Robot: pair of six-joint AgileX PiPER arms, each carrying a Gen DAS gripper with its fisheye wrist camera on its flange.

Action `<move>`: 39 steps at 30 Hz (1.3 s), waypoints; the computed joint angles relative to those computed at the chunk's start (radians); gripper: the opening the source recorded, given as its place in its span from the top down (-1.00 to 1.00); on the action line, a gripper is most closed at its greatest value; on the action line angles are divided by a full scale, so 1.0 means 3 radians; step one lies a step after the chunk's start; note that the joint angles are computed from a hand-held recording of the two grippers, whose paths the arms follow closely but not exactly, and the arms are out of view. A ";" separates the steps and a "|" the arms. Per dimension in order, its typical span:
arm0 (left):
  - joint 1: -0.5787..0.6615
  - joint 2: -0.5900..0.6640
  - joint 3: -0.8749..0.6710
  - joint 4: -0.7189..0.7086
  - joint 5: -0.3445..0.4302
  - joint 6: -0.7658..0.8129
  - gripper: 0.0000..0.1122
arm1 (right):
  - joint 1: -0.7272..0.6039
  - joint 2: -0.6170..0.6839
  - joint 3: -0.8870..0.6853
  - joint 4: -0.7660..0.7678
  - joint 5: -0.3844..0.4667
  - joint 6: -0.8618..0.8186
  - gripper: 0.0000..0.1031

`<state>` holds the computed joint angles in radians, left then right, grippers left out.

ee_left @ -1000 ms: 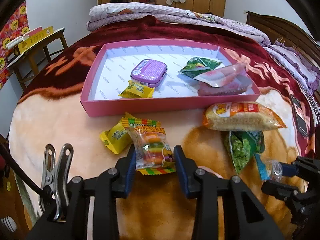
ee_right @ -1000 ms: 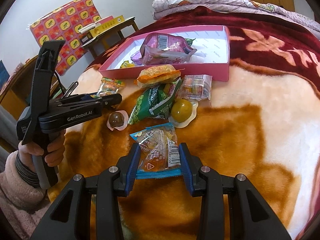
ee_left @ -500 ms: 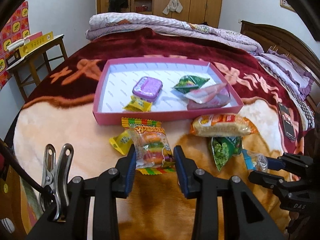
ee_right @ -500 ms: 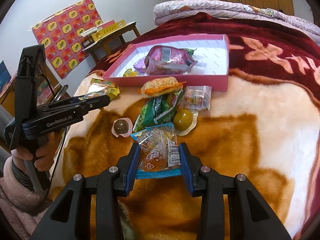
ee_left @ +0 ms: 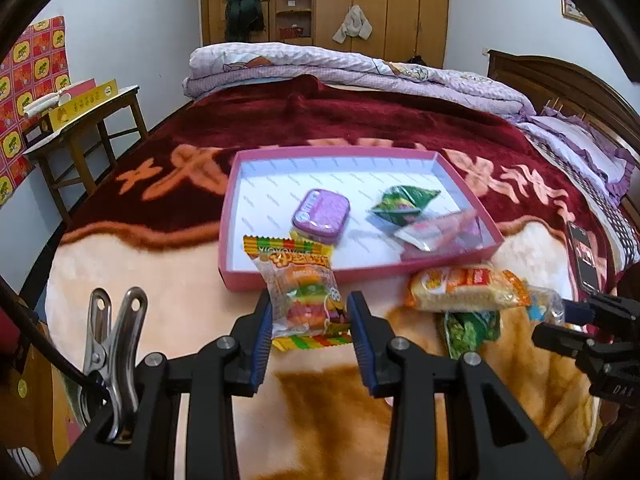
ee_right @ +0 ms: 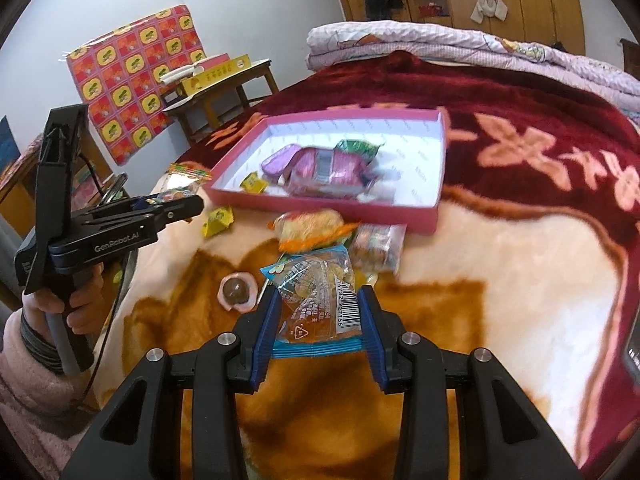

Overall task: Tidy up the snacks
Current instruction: 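Carry the gummy bag and clear candy packet over the box with both grippers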

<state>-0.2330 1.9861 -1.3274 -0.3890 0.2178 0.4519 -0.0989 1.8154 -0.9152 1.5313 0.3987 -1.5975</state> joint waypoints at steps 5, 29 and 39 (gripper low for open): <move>0.0033 0.0141 -0.0279 0.0248 0.0101 -0.0214 0.33 | -0.0012 0.0044 -0.0180 -0.0222 -0.0066 0.0229 0.22; 0.0026 0.0733 -0.1329 0.0716 0.0557 -0.0703 0.32 | -0.0039 0.0463 -0.1170 -0.1186 -0.0112 0.1399 0.22; 0.0019 0.1045 -0.1809 0.0771 0.0776 -0.0762 0.32 | 0.0024 0.0844 -0.1778 -0.1970 -0.0060 0.2213 0.22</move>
